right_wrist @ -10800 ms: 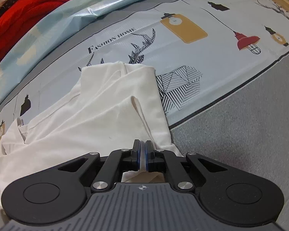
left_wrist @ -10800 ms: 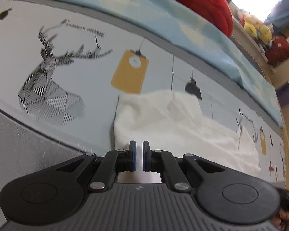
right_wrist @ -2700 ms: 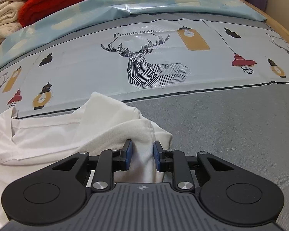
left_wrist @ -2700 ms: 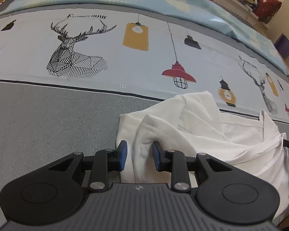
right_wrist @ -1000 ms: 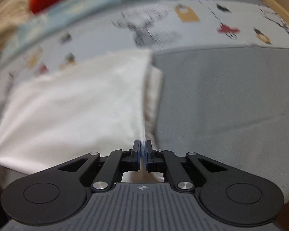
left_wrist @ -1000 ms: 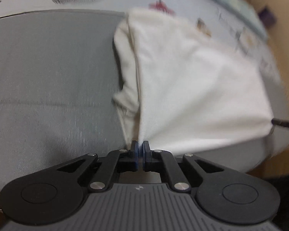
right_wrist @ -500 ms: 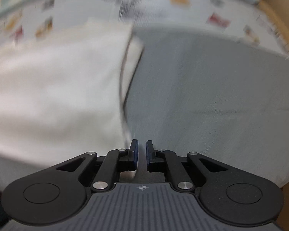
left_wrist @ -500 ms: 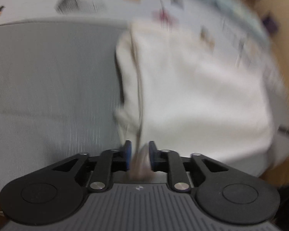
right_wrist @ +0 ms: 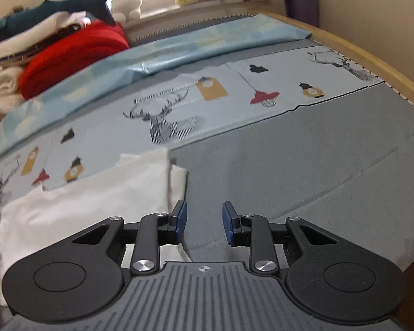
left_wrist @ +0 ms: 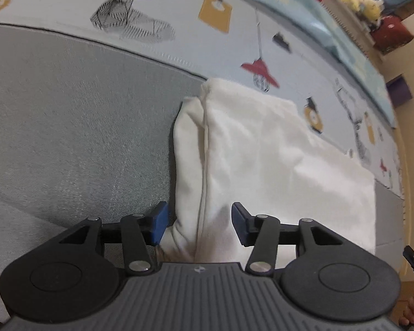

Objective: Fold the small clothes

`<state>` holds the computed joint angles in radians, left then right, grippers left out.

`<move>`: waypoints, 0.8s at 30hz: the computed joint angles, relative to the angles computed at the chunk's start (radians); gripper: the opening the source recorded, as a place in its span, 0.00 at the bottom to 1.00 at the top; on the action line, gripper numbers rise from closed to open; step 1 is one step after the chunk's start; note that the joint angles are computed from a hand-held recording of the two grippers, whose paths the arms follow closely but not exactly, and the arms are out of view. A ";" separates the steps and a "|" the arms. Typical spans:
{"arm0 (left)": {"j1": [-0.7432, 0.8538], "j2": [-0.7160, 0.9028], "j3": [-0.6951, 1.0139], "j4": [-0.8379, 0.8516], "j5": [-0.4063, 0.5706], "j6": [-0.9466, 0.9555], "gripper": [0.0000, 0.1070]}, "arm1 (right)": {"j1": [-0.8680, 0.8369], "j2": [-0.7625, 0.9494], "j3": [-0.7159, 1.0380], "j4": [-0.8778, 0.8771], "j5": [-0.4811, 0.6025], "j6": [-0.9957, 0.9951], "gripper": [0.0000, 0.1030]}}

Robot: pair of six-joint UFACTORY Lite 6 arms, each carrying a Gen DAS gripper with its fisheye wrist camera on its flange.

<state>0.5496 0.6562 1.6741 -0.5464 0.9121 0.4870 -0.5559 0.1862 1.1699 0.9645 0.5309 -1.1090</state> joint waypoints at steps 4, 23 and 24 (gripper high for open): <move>-0.047 0.050 0.031 0.054 -0.011 -0.055 0.52 | 0.030 0.021 0.004 -0.041 -0.019 0.006 0.28; -0.023 -0.137 -0.195 0.176 -0.204 -0.009 0.13 | 0.057 0.028 0.010 -0.094 -0.050 0.127 0.28; -0.017 -0.154 -0.211 0.254 -0.237 -0.052 0.13 | 0.065 0.030 0.012 -0.093 -0.053 0.135 0.28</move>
